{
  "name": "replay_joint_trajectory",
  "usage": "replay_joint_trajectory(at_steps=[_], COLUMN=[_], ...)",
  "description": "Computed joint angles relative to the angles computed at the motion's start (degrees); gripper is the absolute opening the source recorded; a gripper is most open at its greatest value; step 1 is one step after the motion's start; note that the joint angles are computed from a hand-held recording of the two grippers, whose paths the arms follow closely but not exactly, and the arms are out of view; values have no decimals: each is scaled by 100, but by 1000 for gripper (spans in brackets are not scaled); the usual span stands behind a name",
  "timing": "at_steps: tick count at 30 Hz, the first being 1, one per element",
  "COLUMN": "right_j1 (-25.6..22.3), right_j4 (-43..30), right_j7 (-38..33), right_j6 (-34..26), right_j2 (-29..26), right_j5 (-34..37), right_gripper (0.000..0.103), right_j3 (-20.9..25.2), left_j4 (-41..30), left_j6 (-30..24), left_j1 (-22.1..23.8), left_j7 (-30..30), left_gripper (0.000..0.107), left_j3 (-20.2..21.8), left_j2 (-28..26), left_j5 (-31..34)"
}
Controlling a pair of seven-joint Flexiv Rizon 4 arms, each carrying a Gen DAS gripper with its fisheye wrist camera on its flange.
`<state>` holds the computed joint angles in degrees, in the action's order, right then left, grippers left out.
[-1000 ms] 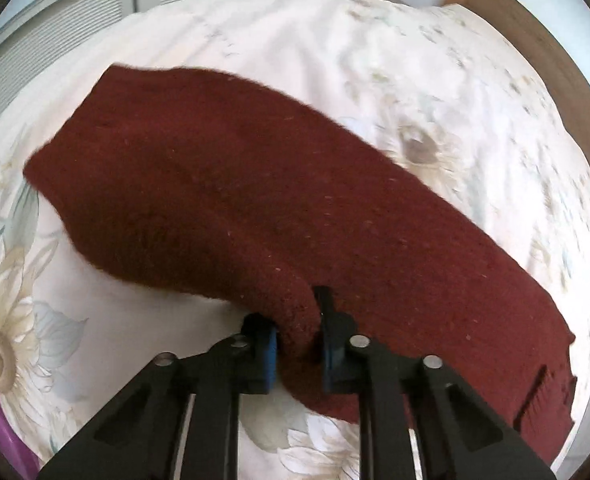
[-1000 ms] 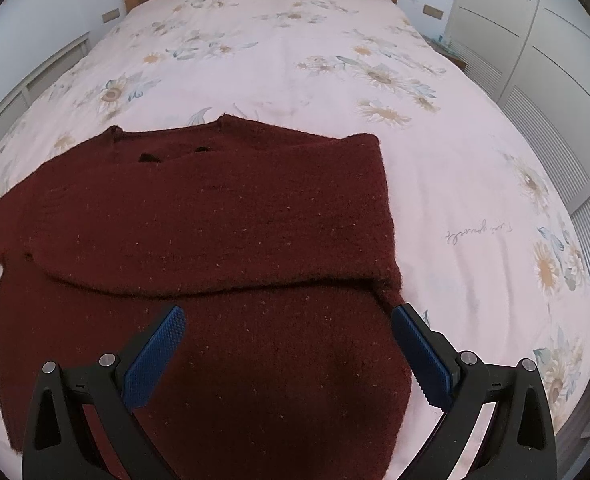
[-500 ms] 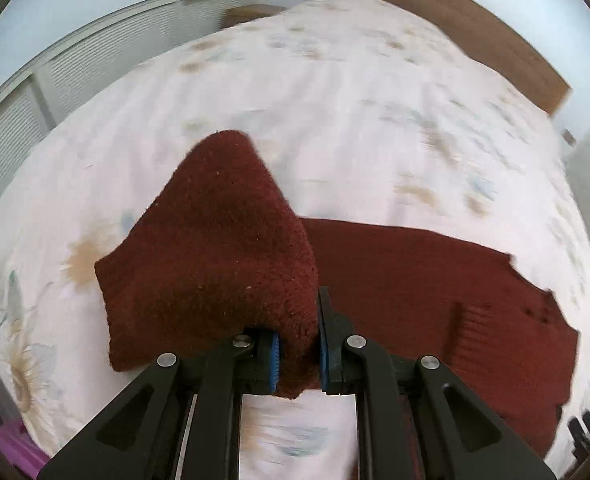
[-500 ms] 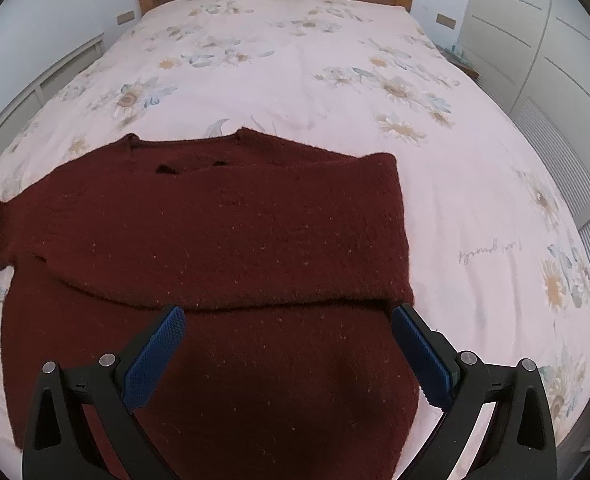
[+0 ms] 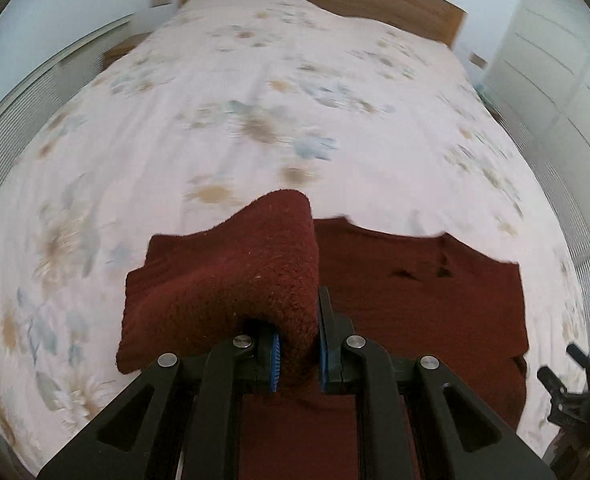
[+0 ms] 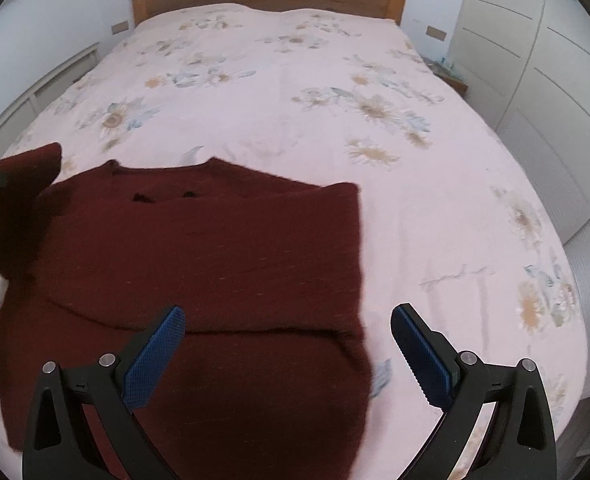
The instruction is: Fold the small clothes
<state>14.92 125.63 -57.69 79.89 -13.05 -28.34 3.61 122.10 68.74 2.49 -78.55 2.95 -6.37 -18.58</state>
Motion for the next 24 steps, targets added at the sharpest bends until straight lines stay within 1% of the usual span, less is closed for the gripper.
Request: replay_joint_trajectory(at_steps=[4,8,10,13,15,16,18,20,21,22,24], right_j1=[-128,-219,-216,-231,-207,-198,-190,-183,-174,-161,-168], right_j4=[-33,-38,-8,19,59,74,96,104,108,121,123], right_j7=[-106,-343,-413,-574,-622,-635,-652,-665,-670,-666,-708], right_j6=[-2,-44,-57,-100,-102,-99,-96,-105,-109,-102,-103], right_j2=[-21,-86,-114,-142,-151,-156,-171,-178,-176,-168,-158], right_j5=[313,735,854,1057,1110,1133,1200,1256,1267,1266,1309], right_gripper=[102,102,102,102,102,102,102,102,102,102,102], right_j3=[92,258,287,368,364,358,362,370,368,358,383], left_j4=[-285,-364,-477,-575,-677,-701,-740,-757,-760,-728,-716], left_j6=[-106,-32,-77,-156,-138,-152,-223,-324,-334,-333,-364], left_j1=[-212,-434,-580,-657,-757,-819,-831,-846,-840,-836,-782], left_j7=[-2,-23,-236,-410,-566,-664,-683,-714,-732,-753,-736], left_gripper=[11,11,11,12,12,15,15,22,28,31,34], left_j3=[-216,-324,-260,-191,-64,-3,34,63,70,69,26], left_j2=[-344,-670,-960,-1257,-1423,-1444,-1519,-1531,-1543,-1510,-1506], left_j5=[190,381,682,920,1201,1338,1509,1633,1674,1692,1649])
